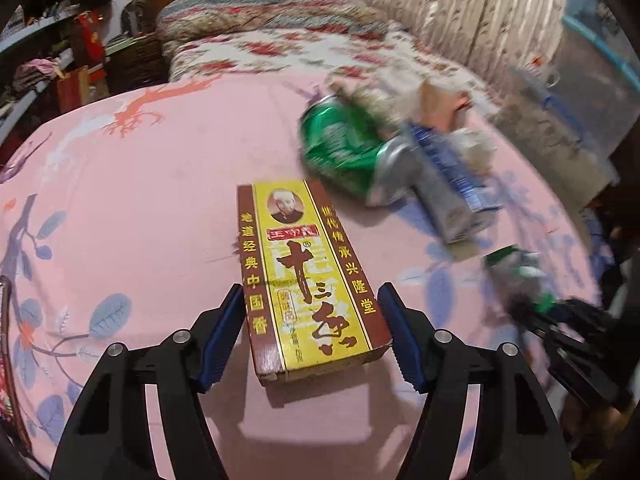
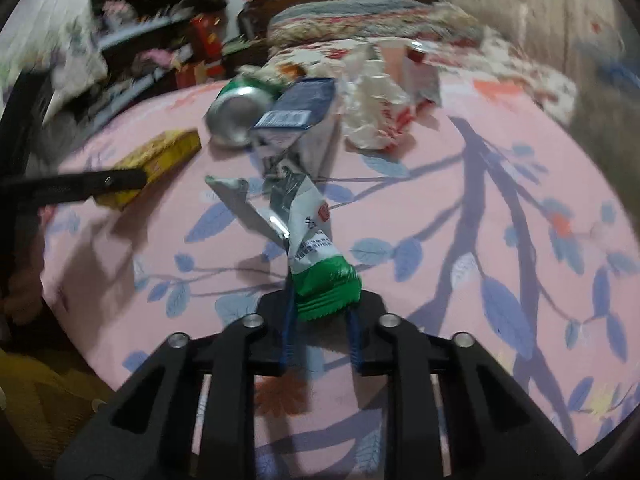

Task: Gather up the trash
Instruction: 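Grasp the yellow spice box with the left gripper while the right grasps the green sachet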

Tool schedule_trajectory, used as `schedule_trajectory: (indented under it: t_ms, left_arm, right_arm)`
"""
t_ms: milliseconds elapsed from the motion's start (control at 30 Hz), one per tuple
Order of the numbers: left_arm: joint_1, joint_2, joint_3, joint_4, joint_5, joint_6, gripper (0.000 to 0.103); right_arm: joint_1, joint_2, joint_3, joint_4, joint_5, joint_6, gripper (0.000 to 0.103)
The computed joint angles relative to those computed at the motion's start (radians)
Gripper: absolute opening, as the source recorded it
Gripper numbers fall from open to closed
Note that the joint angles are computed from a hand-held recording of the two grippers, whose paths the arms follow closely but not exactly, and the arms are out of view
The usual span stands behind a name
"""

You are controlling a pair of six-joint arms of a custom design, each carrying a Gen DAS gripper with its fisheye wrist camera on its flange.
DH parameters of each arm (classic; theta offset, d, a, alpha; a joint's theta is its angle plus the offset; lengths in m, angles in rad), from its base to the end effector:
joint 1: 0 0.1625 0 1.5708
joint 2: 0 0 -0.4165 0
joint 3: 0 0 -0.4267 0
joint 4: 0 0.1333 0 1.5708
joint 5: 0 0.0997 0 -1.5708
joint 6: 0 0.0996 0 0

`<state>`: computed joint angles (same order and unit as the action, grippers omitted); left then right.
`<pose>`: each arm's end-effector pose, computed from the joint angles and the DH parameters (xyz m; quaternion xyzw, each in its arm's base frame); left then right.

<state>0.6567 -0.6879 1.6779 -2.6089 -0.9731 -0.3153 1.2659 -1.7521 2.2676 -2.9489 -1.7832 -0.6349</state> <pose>-0.4067 -0.5526 -0.0072 0.2750 0.9150 -0.1885 0.2272 -0.0234 -0.4486 0.3742 0.1047 -0.8983 0.3270 0.2741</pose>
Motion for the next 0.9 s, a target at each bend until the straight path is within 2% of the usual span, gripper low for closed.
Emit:
schedule_trajectory:
  t_ms: [100,167,467,700,900]
  left_arm:
    - [-0.014,-0.018,0.015,-0.086,-0.047,0.043,0.063]
    - [-0.022,-0.015,0.007,-0.104,-0.065,0.063,0.063]
    - [-0.029,-0.016,0.01,-0.049,-0.068,0.032,0.063]
    - [-0.041,-0.034,0.045,-0.116,-0.044,0.042,0.062]
    - [-0.036,-0.046,0.059,-0.158,-0.059,0.052,0.062]
  right_arm:
    - [-0.023,-0.03,-0.001,0.011,0.065,0.037,0.019]
    - [-0.026,-0.029,-0.006,-0.005,0.071,0.048,0.019]
    - [-0.042,-0.021,-0.019,-0.012,0.105,0.086,0.019]
    - [-0.036,-0.007,-0.024,-0.021,0.113,0.1,0.019]
    - [-0.033,-0.004,-0.026,-0.033,0.111,0.118,0.019]
